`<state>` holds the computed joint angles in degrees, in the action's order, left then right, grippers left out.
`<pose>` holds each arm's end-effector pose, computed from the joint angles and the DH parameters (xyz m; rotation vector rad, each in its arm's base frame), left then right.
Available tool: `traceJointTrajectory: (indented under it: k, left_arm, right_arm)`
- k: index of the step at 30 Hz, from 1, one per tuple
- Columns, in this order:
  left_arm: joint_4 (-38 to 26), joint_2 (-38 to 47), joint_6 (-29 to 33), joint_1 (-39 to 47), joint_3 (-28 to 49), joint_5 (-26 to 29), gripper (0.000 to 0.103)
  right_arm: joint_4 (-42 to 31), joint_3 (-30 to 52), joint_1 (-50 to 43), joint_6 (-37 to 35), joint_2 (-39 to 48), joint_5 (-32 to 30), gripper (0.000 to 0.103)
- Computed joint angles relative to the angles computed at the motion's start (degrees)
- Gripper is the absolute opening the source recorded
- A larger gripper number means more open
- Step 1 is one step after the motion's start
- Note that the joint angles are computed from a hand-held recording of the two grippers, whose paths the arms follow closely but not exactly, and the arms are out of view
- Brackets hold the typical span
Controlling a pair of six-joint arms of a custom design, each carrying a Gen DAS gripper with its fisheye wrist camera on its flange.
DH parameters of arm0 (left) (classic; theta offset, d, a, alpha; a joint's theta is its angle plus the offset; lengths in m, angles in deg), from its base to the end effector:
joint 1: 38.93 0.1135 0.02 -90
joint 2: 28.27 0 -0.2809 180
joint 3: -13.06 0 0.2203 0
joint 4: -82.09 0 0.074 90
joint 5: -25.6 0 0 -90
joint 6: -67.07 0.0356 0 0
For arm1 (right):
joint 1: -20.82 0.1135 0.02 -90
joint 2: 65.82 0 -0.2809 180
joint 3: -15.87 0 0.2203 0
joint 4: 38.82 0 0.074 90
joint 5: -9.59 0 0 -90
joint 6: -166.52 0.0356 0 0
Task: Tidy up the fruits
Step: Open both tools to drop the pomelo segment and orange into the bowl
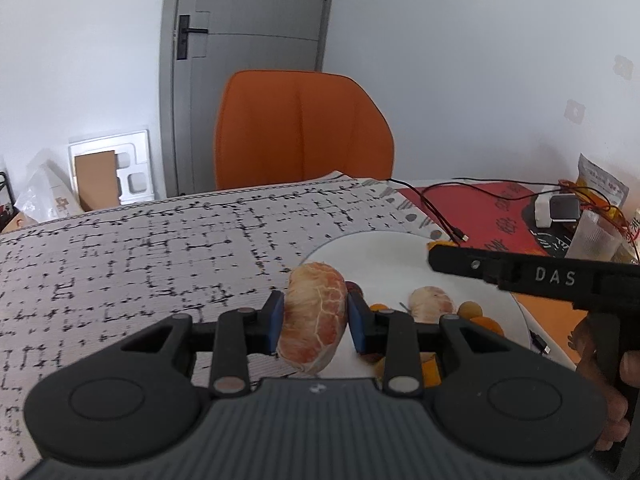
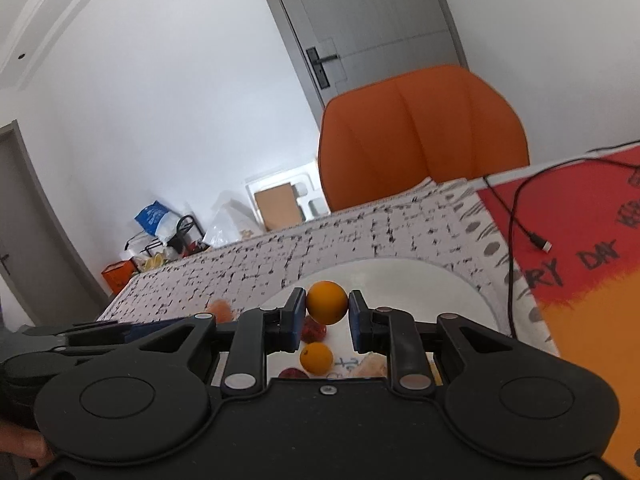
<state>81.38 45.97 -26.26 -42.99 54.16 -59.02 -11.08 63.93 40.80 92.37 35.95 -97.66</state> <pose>0.2183 -0.0188 0.2024 0.0680 2.1628 -0.1758 0.2828 0.1141 0.1636 -0.2700 2.0555 0.6948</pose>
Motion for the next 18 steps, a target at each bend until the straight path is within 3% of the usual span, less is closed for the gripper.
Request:
traceJointTrajectory:
  k: [10, 18]
  left_arm:
    - [0.54, 4.2, -1.06, -3.65, 2.09, -1.78, 0.033]
    - [-2.34, 0.03, -1.36, -1.05, 1.2, -2.96, 0.041]
  right_arm:
    - [1.39, -1.14, -3.78, 2.96, -0.61, -1.78, 0.029]
    - [0.01, -0.7, -3.0, 1.41, -1.01, -1.06, 0.032]
